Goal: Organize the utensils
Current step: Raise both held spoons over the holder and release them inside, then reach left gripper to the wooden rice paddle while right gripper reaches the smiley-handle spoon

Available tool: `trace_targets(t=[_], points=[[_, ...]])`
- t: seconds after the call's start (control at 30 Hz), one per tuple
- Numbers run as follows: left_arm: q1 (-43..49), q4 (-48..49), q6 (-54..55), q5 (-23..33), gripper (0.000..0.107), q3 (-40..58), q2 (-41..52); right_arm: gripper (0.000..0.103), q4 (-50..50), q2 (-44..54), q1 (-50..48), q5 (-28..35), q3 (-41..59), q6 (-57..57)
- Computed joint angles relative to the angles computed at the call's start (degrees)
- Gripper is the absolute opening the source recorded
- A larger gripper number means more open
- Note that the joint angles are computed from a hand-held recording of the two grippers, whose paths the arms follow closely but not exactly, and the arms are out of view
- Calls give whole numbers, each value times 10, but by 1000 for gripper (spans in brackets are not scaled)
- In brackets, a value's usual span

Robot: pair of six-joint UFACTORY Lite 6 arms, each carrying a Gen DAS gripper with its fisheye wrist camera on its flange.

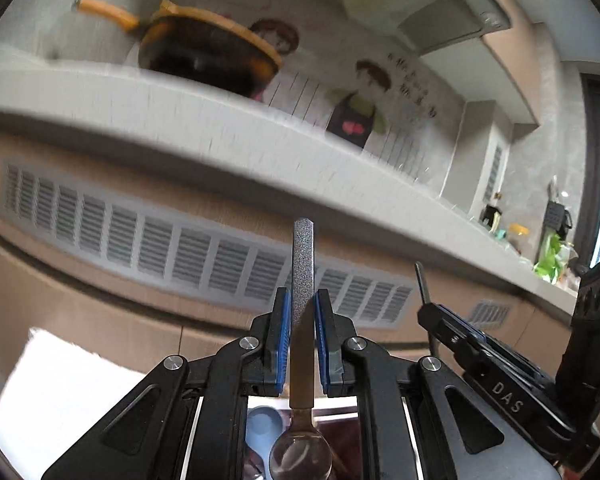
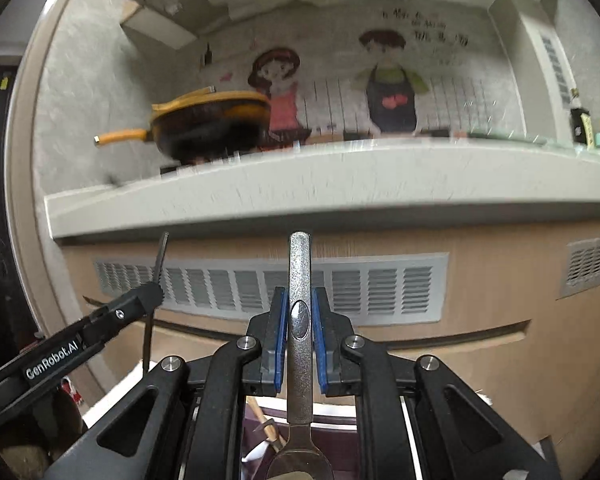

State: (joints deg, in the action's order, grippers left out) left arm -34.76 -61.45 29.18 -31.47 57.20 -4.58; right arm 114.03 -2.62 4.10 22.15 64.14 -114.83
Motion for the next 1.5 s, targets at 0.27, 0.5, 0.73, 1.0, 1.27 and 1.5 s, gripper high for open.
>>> trace_targets(t=[0.27,0.5,0.73,1.0,1.27,1.5], points=[[18,103,-128,-18,12,-2,81,12,147,113,4,28,28,-140],[-15,64,-76,-14,29,-53,46,20,77,66,-41,72,-59,-102],[-19,-156,137,35,39,-108,-93,22,-77,-54,-88,62,-142,28],[-59,-442,362,-17,40,-263,-293,24,-341,-215,-111,92,-262,248],[-151,-628,463,-112,40,-403,-473,26,-590,-305,-8,105,-381,459],[-157,-699,489,-130,40,-474,-564,26,-688,-342,136,34,-478,596]])
